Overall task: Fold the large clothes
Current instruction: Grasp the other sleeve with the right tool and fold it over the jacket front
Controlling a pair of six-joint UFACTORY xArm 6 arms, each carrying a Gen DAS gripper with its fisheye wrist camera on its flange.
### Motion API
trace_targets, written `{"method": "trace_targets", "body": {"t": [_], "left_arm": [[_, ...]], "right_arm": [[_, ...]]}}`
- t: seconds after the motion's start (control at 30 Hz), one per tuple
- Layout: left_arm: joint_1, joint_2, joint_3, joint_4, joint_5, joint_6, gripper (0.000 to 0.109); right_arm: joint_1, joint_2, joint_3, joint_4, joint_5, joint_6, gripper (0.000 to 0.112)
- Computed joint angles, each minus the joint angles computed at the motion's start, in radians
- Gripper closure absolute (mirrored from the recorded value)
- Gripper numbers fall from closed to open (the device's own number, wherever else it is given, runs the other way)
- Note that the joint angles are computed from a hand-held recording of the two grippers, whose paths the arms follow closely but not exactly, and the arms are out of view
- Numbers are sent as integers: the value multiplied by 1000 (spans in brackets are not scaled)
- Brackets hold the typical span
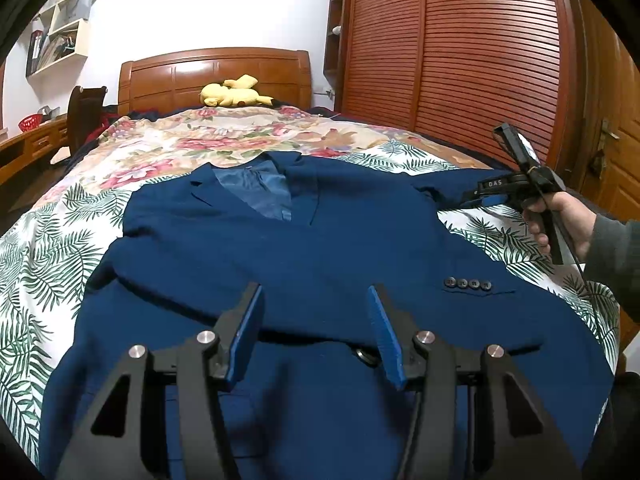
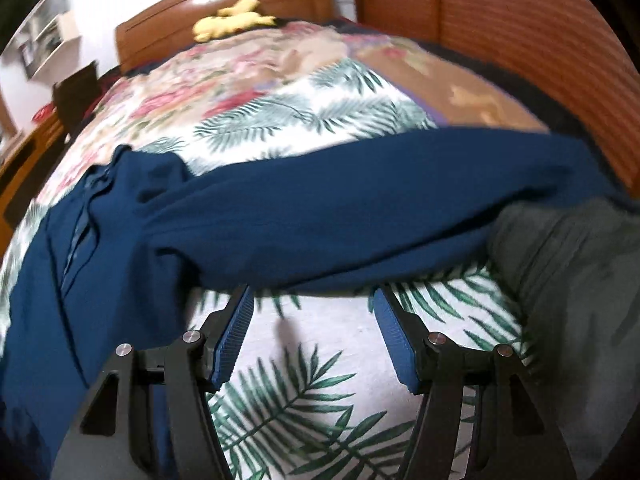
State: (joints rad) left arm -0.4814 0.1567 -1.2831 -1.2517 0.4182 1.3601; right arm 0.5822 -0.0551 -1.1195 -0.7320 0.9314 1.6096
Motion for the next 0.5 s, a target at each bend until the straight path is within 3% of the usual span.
{"method": "trace_targets", "body": {"t": [0.37,0.47,0.5], "left_arm": [[2,2,-2,15,11,-10,56],[3,-1,1,12,14,-5,56],[2,-2,1,13,14,-4,56]], "right_arm": [[-74,-27,64,-22,-115,175,49],[-91,-19,58,-26,-107,188,66],[-94,-14,51,-23,-100,180,79]]}}
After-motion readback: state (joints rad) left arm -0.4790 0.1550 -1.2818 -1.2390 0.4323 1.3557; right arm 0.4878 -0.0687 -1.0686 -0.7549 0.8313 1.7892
